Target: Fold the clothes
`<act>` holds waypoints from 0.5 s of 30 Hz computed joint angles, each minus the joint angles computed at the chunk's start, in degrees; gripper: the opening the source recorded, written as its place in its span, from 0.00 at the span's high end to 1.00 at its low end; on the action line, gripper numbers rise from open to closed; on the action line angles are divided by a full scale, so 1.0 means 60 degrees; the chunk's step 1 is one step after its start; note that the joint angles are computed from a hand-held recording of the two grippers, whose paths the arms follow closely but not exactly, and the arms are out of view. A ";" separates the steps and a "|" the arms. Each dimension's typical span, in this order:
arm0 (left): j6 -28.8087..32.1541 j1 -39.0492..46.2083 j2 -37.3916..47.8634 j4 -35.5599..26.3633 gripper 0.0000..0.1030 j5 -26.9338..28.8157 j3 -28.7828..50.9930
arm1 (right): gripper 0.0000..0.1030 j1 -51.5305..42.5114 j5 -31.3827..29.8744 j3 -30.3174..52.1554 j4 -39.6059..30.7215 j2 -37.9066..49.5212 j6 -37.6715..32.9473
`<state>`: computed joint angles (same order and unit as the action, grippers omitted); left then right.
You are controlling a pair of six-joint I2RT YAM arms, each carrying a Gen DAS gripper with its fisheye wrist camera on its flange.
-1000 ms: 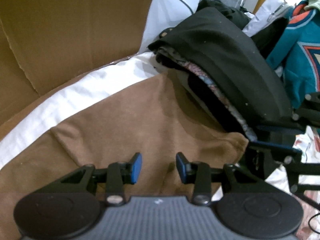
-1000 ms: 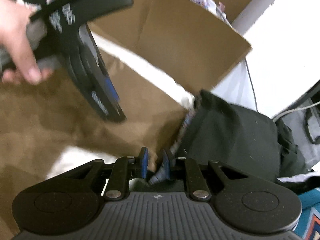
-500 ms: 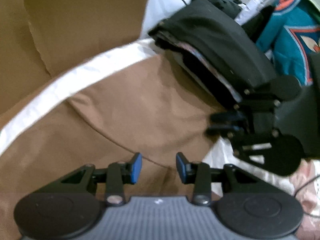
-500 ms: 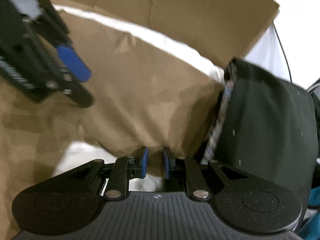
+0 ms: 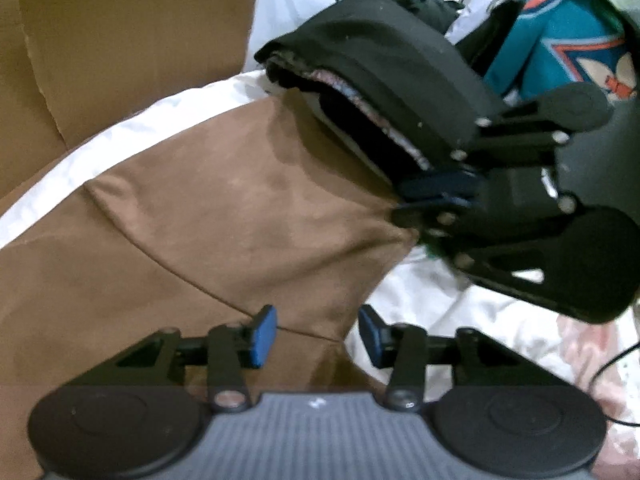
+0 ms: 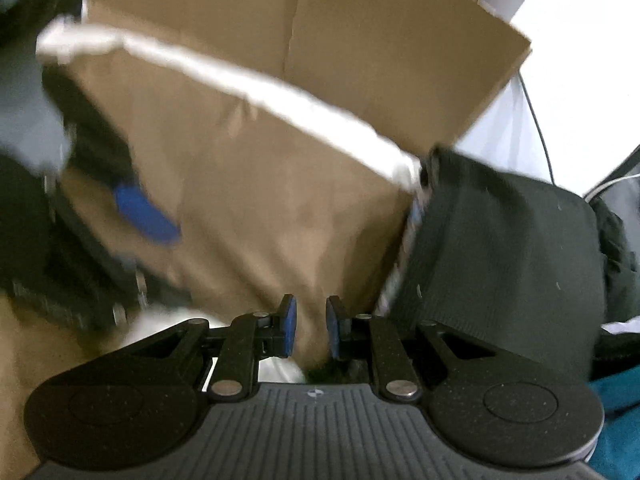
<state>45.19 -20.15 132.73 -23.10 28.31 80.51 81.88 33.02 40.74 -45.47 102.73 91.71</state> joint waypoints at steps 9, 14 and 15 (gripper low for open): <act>-0.0017 0.0886 -0.0552 -0.0595 0.53 -0.0590 0.0408 | 0.74 -0.1018 0.0780 -0.1134 0.2724 -0.0292 -0.1061; -0.0291 0.1770 -0.0829 -0.0807 0.49 -0.1372 0.0592 | 0.71 -0.1401 0.0088 -0.1275 0.3350 0.0331 -0.1138; -0.0306 0.1995 -0.0857 -0.0868 0.49 -0.1515 0.0666 | 0.71 -0.1383 -0.0007 -0.1217 0.3221 0.0379 -0.1040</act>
<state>43.36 -8.18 127.59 -28.30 19.22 84.50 73.58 32.98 33.44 -26.15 105.00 85.47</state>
